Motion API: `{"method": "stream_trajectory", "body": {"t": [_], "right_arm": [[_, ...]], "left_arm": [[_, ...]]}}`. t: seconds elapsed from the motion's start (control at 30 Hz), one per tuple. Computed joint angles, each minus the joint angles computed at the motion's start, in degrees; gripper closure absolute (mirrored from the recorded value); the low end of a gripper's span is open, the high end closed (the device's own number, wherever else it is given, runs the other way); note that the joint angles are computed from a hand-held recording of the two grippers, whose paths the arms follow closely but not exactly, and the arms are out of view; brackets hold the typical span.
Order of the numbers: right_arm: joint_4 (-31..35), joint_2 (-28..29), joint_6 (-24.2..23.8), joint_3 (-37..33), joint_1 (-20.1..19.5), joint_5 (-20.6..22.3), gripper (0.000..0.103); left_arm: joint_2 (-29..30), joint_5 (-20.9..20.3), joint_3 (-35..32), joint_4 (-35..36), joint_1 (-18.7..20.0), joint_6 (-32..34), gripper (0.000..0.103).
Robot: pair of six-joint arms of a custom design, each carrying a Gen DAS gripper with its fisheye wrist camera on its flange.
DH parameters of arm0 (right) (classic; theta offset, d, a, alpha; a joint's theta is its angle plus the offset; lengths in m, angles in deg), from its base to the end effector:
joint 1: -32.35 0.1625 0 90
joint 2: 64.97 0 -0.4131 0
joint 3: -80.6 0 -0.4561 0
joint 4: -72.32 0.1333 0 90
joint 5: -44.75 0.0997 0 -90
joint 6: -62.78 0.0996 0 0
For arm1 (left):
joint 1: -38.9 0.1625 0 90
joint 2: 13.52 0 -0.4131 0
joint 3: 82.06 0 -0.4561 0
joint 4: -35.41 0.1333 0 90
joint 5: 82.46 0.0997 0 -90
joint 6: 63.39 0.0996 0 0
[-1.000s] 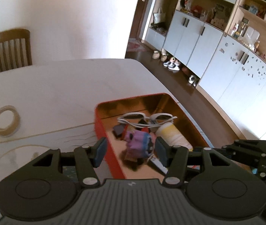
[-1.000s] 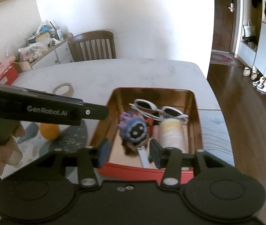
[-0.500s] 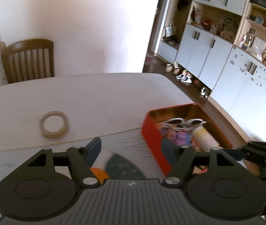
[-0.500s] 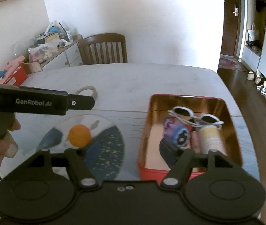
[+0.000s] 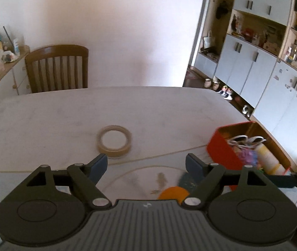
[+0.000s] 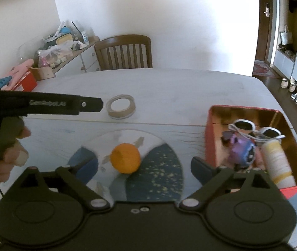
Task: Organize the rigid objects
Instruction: 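Withdraw both tools from the tin back over the mat, then move the right tool to the orange while the left moves to the clear tape roll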
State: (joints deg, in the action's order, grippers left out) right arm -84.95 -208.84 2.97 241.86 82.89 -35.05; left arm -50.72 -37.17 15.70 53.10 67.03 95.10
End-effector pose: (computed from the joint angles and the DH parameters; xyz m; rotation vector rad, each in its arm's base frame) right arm -0.0365 -0.2818 0.2828 0.5300 -2.3805 0.8996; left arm -0.3186 -0.4010 -0.0745 0.7769 2.4259 -0.8917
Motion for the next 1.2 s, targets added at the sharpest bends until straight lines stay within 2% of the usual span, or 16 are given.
{"method": "stream_trajectory", "body": {"t": [0.13, 0.23, 0.4, 0.63, 0.8, 0.9, 0.97, 1.2], "right_arm": [[-5.4, 5.0, 2.2, 0.5, 3.9, -2.7, 0.001], [-9.5, 9.5, 3.2, 0.4, 6.5, -5.0, 0.001], [-15.8, 17.0, 5.5, -0.3, 10.0, -8.9, 0.001], [-22.4, 24.0, 6.6, -1.3, 11.7, -11.6, 0.001], [-25.0, 28.2, 7.6, -2.5, 11.9, -11.9, 0.001], [-26.8, 30.8, 7.1, -2.9, 12.2, -12.4, 0.001], [-27.8, 32.6, 6.8, -3.3, 12.3, -12.9, 0.001], [-33.3, 40.2, 6.5, -5.1, 13.9, -16.3, 0.001]], "left_arm": [[-1.0, -0.3, 0.9, -1.6, 1.9, 1.3, 0.02], [-1.0, 0.7, 0.7, -2.5, 3.9, 3.3, 0.02], [0.5, -0.2, -0.5, -4.1, 6.1, 7.2, 0.02], [3.1, -0.8, -3.1, -5.6, 8.2, 9.4, 0.02], [5.2, -1.3, -5.4, -7.0, 9.3, 13.0, 0.02], [6.4, -0.4, -7.1, -7.1, 10.4, 14.3, 0.012], [7.4, -0.3, -8.1, -7.3, 11.0, 15.3, 0.002], [11.7, -0.7, -12.5, -6.6, 13.2, 17.8, 0.002]]}}
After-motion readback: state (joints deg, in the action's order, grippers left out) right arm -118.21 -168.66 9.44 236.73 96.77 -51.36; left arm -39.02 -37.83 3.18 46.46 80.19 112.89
